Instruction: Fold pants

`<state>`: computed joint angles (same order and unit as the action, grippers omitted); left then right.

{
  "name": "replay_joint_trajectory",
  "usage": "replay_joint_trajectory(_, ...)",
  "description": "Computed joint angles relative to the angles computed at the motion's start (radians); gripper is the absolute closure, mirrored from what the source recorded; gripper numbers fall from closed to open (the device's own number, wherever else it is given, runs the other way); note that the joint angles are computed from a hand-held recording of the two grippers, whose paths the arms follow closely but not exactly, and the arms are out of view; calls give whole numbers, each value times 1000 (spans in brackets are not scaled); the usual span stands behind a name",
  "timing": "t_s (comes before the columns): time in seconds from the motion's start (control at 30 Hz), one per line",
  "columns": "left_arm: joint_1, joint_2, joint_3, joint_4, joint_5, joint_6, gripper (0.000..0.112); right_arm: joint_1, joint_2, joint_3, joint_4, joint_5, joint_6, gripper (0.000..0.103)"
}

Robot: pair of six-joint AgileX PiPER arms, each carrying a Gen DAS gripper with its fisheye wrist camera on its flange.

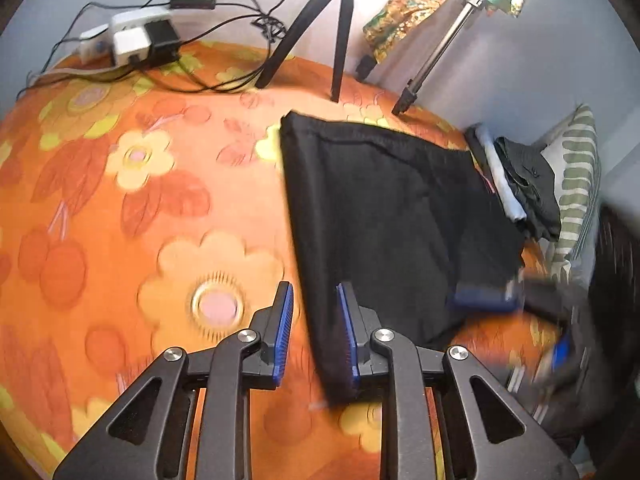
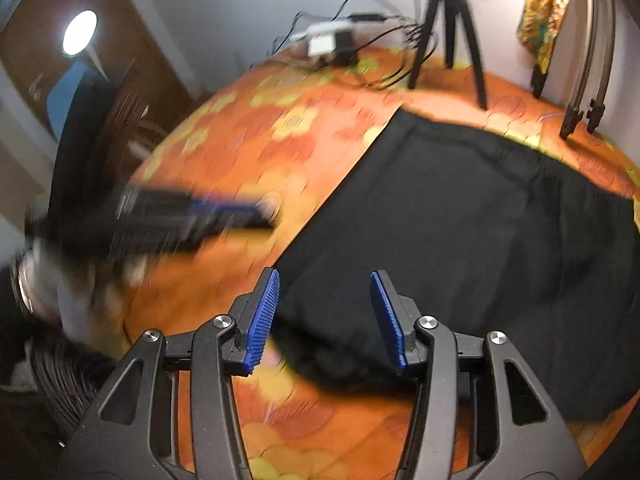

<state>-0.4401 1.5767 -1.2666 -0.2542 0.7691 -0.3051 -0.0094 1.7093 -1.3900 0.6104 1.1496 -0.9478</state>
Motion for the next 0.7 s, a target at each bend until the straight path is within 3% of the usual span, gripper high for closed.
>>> replay_joint_trajectory(0.1,23,53,-62,-37,23,32,84,48,-63,113,-17,-83,-34,52)
replay_joint_trajectory(0.47,85,136,-100,-147,41,119,84,228,-142,300,-86,-359,9,49)
replay_joint_trajectory(0.7,108,122,-87,-168,39,143,84,291,-149,341,-196,-463,96,51)
